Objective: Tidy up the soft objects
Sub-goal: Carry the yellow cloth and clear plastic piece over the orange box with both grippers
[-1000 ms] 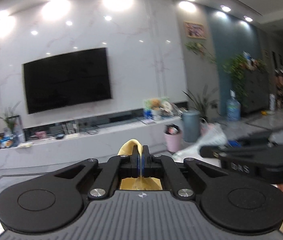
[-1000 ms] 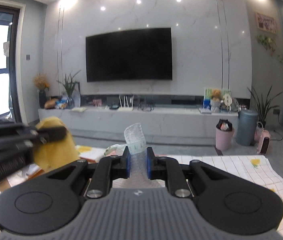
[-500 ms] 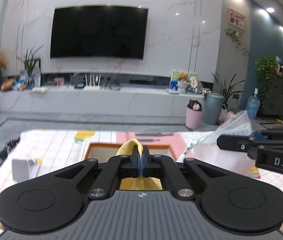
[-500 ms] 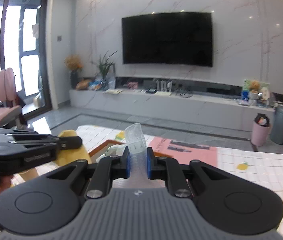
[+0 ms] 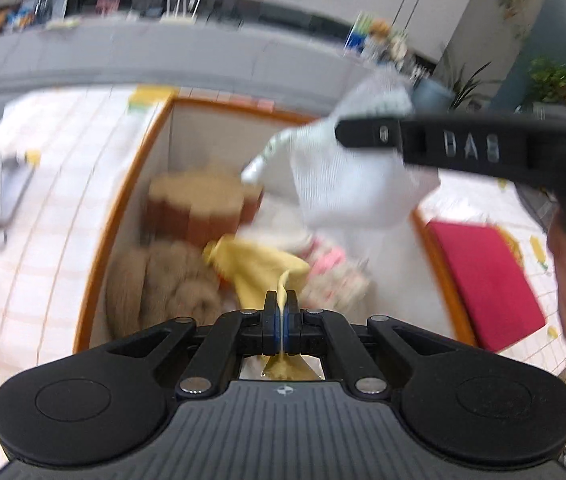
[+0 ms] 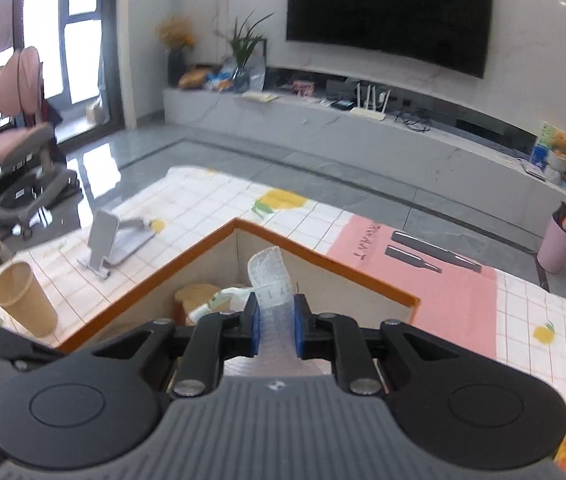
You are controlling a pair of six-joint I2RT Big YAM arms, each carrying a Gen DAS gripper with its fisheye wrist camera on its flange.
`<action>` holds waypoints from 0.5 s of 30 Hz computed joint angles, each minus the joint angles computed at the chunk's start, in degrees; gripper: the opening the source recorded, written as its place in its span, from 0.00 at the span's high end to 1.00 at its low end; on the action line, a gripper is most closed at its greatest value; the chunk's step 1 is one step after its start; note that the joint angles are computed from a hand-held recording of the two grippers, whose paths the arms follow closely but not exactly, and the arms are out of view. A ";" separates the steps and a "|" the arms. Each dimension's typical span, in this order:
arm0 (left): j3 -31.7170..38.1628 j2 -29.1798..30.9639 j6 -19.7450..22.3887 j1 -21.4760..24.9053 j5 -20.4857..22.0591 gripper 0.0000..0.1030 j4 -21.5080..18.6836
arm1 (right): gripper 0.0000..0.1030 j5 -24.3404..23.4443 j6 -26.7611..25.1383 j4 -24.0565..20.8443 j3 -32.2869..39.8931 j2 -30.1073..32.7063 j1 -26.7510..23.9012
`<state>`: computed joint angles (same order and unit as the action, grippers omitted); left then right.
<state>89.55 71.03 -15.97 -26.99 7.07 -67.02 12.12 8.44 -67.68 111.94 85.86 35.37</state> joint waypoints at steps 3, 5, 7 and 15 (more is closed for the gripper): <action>0.45 0.55 -0.04 -0.27 -1.19 0.99 -3.44 | 0.85 2.03 -1.77 -3.16 2.24 2.74 -0.08; 0.40 0.49 0.21 -0.29 -1.48 0.99 -4.37 | 0.85 5.37 -4.36 -4.94 3.33 4.53 0.38; 0.12 0.07 0.13 -0.32 -0.84 0.99 -4.57 | 0.85 7.75 -6.87 -6.56 4.52 6.26 0.67; 0.27 -0.72 0.64 -0.10 -0.67 0.98 -5.01 | 0.85 15.38 -14.72 -16.46 12.04 15.34 0.41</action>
